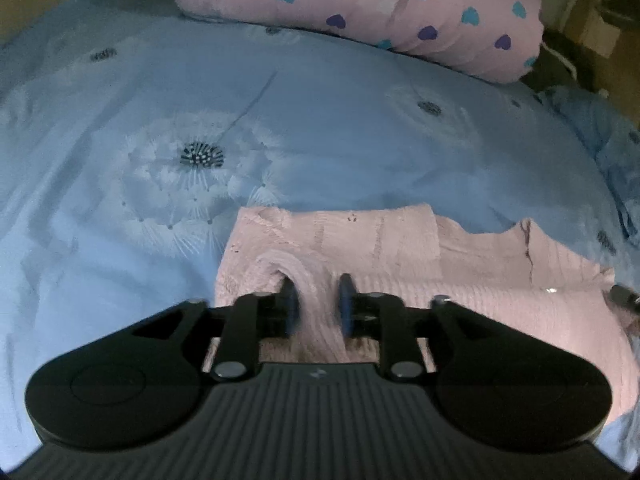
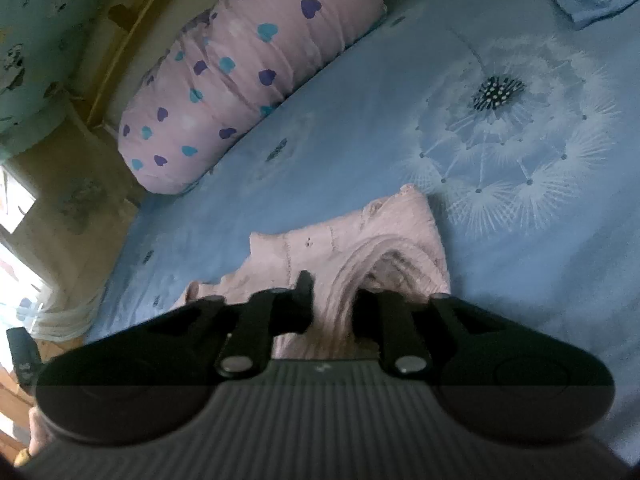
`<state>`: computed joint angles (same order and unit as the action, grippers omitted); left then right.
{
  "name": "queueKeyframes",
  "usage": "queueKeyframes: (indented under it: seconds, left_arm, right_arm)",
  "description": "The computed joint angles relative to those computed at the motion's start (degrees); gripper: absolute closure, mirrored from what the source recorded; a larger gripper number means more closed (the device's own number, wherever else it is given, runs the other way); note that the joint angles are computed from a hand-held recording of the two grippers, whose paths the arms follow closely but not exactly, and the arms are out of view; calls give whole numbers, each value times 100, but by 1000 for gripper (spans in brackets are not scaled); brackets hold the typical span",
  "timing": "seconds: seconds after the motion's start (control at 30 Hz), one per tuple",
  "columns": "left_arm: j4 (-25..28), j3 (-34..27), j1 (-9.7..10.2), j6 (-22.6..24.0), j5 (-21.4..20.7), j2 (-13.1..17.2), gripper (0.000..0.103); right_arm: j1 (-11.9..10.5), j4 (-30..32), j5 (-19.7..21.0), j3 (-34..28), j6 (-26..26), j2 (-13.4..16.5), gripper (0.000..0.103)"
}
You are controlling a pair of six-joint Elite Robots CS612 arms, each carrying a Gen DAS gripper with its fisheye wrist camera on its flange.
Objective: Fold small clothes
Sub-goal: 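Lift the hem with both grippers and fold it toward the collar, then open both grippers to release the folded hem and withdraw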
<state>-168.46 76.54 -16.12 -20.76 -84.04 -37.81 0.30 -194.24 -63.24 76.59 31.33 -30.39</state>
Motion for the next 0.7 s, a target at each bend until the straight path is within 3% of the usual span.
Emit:
queueKeyframes:
  seconds: [0.03, 0.07, 0.1, 0.23, 0.5, 0.7]
  left_arm:
    - [9, 45, -28, 40, 77, -53, 47]
    - [-30, 107, -60, 101, 187, -109, 34]
    - [-86, 181, -95, 176, 295, -171, 32]
    - [-199, 427, -207, 472, 616, -429, 29]
    - [-461, 1081, -371, 331, 908, -977, 28]
    - [-718, 1489, -466, 115, 905, -1200, 28]
  right_arm:
    - [0, -37, 4, 66, -18, -55, 55]
    - [6, -104, -28, 145, -36, -111, 49]
    - [11, -186, -80, 227, -59, -168, 41]
    - [-3, -363, -124, 531, -236, -413, 41]
    - [74, -659, -392, 1142, -921, -881, 41]
    - [349, -709, -1157, 1506, -2101, -1162, 41]
